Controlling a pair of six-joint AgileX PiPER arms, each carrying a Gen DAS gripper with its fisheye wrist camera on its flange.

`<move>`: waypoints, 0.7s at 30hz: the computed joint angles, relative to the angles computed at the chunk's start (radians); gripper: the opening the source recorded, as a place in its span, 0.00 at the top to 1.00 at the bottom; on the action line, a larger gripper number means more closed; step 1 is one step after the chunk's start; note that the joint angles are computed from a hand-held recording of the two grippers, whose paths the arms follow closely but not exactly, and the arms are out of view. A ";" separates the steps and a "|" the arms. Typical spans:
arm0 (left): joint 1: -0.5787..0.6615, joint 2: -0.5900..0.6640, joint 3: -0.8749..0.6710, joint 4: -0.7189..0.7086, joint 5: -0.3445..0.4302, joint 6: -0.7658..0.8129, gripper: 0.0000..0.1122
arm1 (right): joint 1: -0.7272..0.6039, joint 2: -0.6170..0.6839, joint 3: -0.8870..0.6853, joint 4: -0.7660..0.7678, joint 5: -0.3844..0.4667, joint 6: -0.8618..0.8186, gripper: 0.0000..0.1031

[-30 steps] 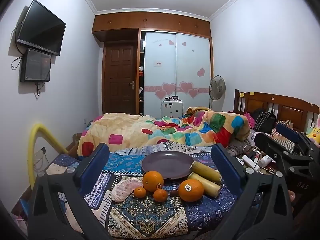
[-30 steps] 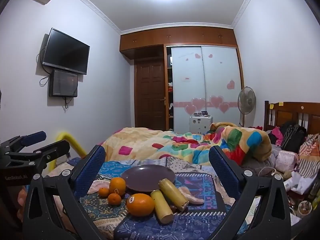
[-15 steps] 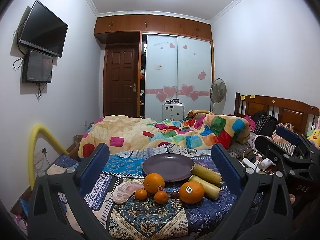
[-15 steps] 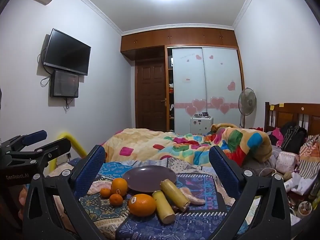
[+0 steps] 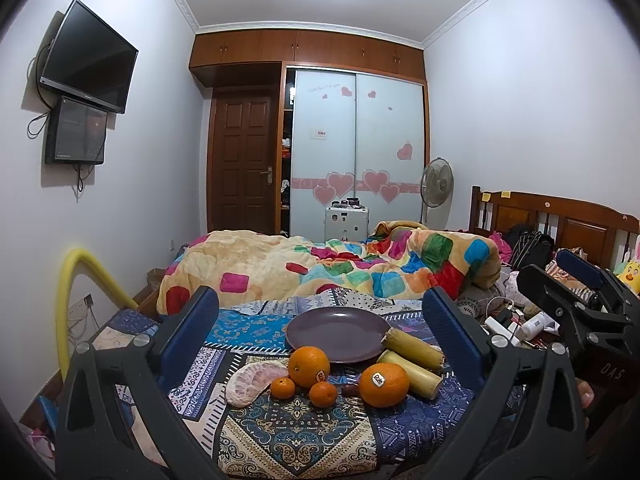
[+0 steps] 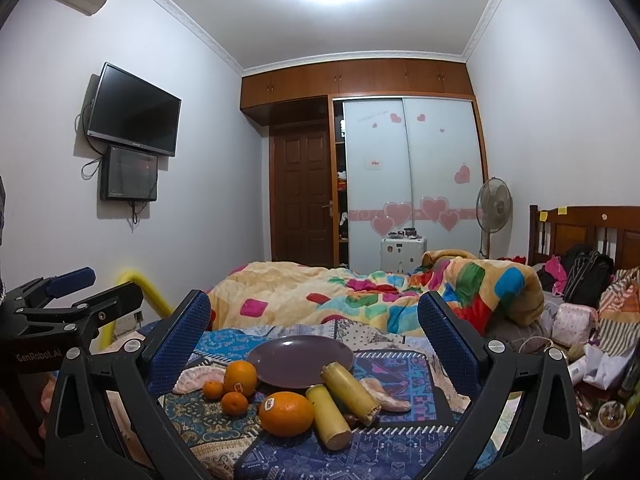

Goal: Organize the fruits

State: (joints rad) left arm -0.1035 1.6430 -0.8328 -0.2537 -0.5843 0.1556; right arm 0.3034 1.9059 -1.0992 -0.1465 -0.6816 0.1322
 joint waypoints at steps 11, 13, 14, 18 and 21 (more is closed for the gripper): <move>0.005 0.001 0.003 0.016 -0.003 -0.014 0.08 | -0.003 -0.002 0.001 -0.013 0.001 0.014 0.00; 0.006 0.002 0.003 0.019 -0.003 -0.018 0.08 | -0.002 -0.002 -0.001 -0.014 0.005 0.011 0.00; 0.003 0.001 0.005 0.015 -0.005 -0.013 0.08 | -0.001 -0.003 -0.001 -0.011 0.005 0.007 0.00; 0.004 0.002 0.006 0.017 -0.007 -0.016 0.08 | 0.003 0.000 -0.007 -0.008 0.007 0.006 0.00; 0.007 0.002 0.009 0.026 -0.008 -0.026 0.08 | 0.002 0.002 -0.009 -0.014 0.003 0.017 0.00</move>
